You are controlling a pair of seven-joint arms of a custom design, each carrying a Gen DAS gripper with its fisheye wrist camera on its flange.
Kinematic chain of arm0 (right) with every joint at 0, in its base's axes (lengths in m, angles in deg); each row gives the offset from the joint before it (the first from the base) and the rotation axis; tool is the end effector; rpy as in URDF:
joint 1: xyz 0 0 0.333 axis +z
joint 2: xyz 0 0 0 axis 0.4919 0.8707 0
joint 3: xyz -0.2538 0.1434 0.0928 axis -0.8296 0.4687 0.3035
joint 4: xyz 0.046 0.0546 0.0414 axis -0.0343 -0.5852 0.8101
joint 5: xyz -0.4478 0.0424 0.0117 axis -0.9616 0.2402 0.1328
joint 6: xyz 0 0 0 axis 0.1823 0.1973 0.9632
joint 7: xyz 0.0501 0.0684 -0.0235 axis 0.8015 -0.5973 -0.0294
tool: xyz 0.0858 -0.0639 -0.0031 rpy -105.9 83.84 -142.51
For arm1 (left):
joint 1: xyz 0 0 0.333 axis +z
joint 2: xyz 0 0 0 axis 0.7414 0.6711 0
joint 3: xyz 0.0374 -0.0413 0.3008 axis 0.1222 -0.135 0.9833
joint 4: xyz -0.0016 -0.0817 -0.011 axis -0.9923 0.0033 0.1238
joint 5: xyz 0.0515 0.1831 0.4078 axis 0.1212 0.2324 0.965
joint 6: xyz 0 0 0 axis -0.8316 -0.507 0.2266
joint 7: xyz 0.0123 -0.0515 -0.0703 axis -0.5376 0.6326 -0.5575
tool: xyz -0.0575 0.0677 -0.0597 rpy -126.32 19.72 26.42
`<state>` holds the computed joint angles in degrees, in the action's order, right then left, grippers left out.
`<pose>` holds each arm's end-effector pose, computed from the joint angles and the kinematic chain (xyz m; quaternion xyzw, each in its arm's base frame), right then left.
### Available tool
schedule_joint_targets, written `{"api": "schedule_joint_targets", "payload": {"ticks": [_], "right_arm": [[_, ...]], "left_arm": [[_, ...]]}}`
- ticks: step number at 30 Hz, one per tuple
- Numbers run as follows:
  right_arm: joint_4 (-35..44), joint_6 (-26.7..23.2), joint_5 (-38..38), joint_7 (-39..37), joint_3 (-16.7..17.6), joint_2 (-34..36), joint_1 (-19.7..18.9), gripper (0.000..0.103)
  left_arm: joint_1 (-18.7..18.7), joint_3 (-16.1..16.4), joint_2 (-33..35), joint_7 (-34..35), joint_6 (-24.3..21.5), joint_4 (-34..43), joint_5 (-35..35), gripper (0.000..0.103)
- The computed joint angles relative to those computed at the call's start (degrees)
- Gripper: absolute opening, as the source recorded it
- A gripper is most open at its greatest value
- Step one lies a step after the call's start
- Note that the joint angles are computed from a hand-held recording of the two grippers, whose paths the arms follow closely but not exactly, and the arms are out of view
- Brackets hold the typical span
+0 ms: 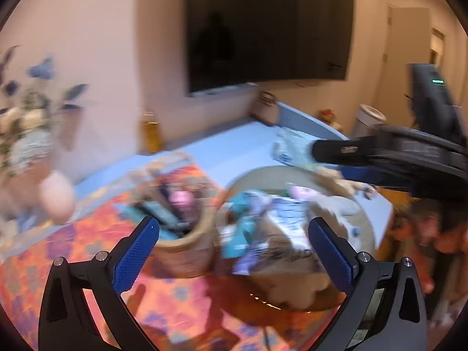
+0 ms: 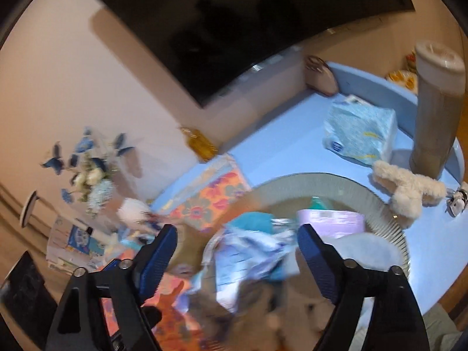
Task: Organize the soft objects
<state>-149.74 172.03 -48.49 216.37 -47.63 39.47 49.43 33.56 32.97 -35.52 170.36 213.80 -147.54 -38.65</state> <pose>0.4175 0.2658 0.6415 -0.5551 0.7180 -0.0979 0.4084 0.4847 -0.2283 0.6332 -0.5272 0.7400 -0.3604 0.2111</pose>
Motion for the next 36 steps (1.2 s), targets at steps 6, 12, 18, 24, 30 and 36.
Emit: {"api": "schedule_joint_targets", "payload": {"ticks": [6,12,18,24,30,36], "right_arm": [[8.3,-2.6,-6.1,5.5,6.8,5.4,0.4,0.103],[18.6,-7.9,-15.0,8.5,11.4,17.0,3.6,0.103],[25.2,-9.5,-21.3,12.8,11.9,28.8,9.4,0.103],[29.8,-17.5,-30.9,18.1,10.0,35.9,15.2,0.103],[27.1,-15.8,-33.2,24.7,5.3,36.6,18.7,0.103],[26.1,-16.8,-35.1,28.7,3.1,38.4,20.3,0.103]], "left_arm": [[6.5,1.5,-7.0,-5.3,-3.5,-4.9,5.1,0.102],[11.3,5.4,-13.9,-6.6,-3.5,-12.6,4.2,0.102],[19.1,4.5,-19.8,-11.1,-2.9,-20.2,9.3,0.102],[21.1,4.5,-20.5,-12.5,-0.5,-24.7,11.1,0.102],[23.2,2.7,-17.8,-14.9,3.5,-26.8,12.5,0.102],[23.9,1.3,-15.2,-20.1,8.2,-28.3,14.5,0.102]]}}
